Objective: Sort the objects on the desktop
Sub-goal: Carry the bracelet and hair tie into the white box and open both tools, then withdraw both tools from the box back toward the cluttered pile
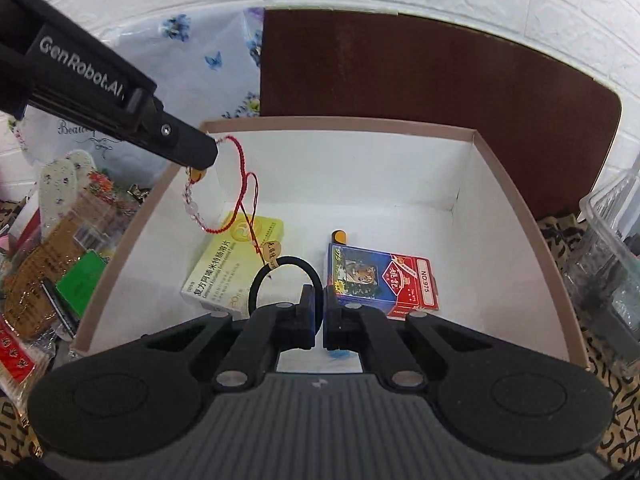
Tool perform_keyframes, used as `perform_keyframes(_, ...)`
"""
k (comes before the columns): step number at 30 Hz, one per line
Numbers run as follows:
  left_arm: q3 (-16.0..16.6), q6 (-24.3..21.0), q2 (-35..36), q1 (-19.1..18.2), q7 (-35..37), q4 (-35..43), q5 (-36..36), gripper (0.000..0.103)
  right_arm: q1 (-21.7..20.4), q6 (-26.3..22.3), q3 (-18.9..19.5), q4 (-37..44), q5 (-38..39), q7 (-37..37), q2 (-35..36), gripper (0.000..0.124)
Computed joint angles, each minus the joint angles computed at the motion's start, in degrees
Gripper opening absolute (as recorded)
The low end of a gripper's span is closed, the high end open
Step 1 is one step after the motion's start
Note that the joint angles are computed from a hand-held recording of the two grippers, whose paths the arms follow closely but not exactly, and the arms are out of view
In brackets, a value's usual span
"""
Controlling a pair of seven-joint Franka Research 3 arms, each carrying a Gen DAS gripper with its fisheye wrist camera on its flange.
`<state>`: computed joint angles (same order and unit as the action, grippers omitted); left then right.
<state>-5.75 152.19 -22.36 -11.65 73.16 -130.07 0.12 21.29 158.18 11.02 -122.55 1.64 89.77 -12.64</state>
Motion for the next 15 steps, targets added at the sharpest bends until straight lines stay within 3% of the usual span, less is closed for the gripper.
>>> perform_keyframes(8, 0.1, -1.2, 2.4, 0.5, 0.6, 0.2, -1.0, 0.007, 0.5, -2.4, -0.4, 3.4, -0.2, 0.7, 3.9, 0.002)
perform_keyframes(9, -0.2, -1.0, 2.2, 0.8, 0.3, 0.0, -0.6, 0.013, 0.6, -2.6, -0.5, 3.7, -0.2, 0.7, 4.1, 0.002)
perform_keyframes(11, -0.6, -1.1, 2.0, 1.1, -0.2, 0.0, 0.1, 0.036, 0.9, -3.0, -0.7, 4.1, -0.1, 0.5, 4.4, 0.003)
perform_keyframes(12, -1.1, -1.0, 1.8, 1.6, -1.1, -0.2, 1.0, 0.056, 0.9, -3.1, -0.8, 4.3, -0.2, 0.6, 4.4, 0.005)
perform_keyframes(13, -1.7, -0.8, 1.6, 2.3, -2.2, -0.4, 2.4, 0.071, 1.0, -3.3, -0.8, 4.4, -0.2, 0.5, 4.4, 0.011)
perform_keyframes(14, -2.3, -0.5, 1.3, 2.8, -3.3, -0.5, 3.8, 0.076, 1.1, -3.5, -0.9, 4.5, -0.3, 0.4, 4.4, 0.013)
perform_keyframes(15, -2.5, -0.5, 1.3, 3.1, -3.9, -0.5, 4.8, 0.084, 1.2, -3.6, -0.9, 4.5, -0.2, 0.2, 4.3, 0.026)
